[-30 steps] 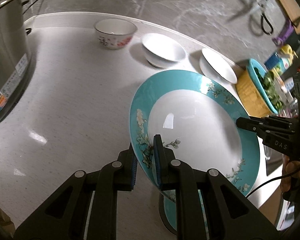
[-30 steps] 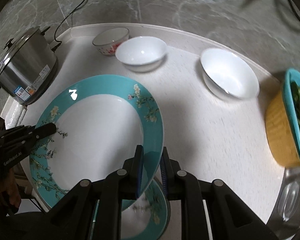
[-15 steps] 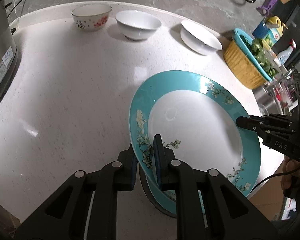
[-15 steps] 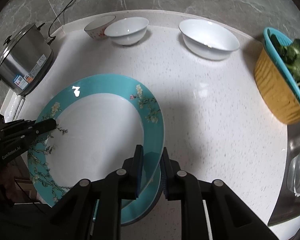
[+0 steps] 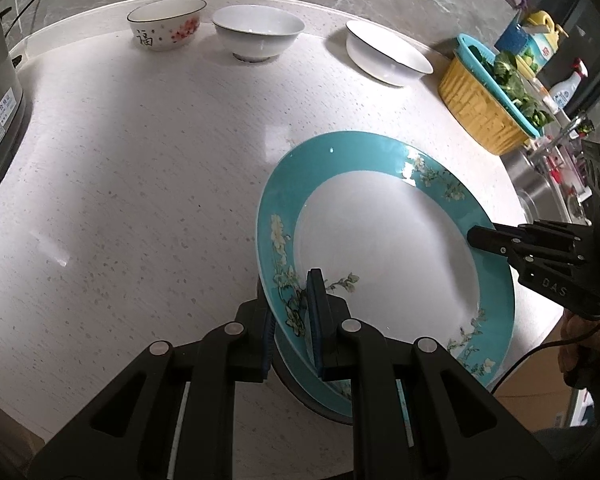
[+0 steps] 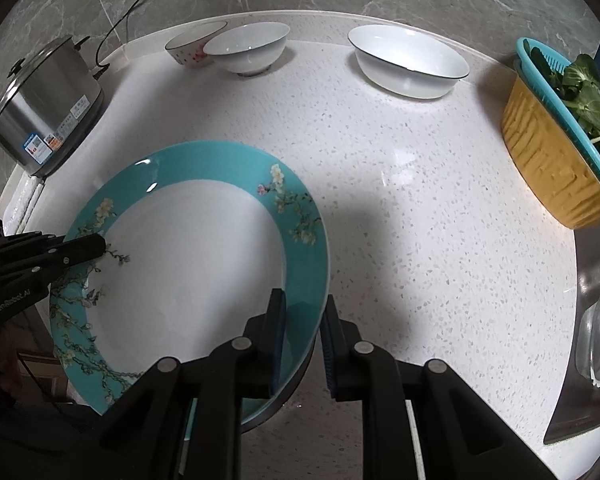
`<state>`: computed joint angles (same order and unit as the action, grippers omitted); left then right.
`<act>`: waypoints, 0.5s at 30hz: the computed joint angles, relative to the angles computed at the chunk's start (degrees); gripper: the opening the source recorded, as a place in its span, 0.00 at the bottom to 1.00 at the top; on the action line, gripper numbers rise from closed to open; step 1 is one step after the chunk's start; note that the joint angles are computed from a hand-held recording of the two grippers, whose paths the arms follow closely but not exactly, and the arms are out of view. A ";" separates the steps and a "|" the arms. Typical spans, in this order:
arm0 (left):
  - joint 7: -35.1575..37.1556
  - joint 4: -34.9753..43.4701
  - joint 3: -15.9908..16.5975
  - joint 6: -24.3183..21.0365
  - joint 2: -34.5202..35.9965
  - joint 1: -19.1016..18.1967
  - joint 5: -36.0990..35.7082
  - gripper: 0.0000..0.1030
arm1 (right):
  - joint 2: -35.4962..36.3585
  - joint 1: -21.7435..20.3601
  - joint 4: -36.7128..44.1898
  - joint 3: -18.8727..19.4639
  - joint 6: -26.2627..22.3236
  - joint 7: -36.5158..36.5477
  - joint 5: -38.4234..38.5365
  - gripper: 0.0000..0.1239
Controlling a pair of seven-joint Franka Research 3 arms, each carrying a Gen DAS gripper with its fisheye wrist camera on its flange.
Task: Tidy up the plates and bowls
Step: 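Lift the teal-rimmed plate stack with both tools and carry it along the counter, then lower the teal-rimmed plate stack onto the counter and open both tools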
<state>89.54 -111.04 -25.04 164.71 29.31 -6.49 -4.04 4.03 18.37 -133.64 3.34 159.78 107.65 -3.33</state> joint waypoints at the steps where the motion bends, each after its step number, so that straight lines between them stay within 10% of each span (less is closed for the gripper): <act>1: -0.52 -0.11 0.43 0.03 -0.11 -0.38 0.21 0.12 | 0.01 0.00 -0.19 0.06 -0.05 -0.20 0.23 0.15; 15: 1.15 -0.62 1.79 -2.35 -0.32 -1.31 2.27 0.14 | -0.31 1.54 -2.18 -0.20 -0.01 7.42 -9.12 0.17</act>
<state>90.69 -111.66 -23.25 162.36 28.99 -7.80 -1.77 3.72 19.91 -135.82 3.13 159.76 115.07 -12.45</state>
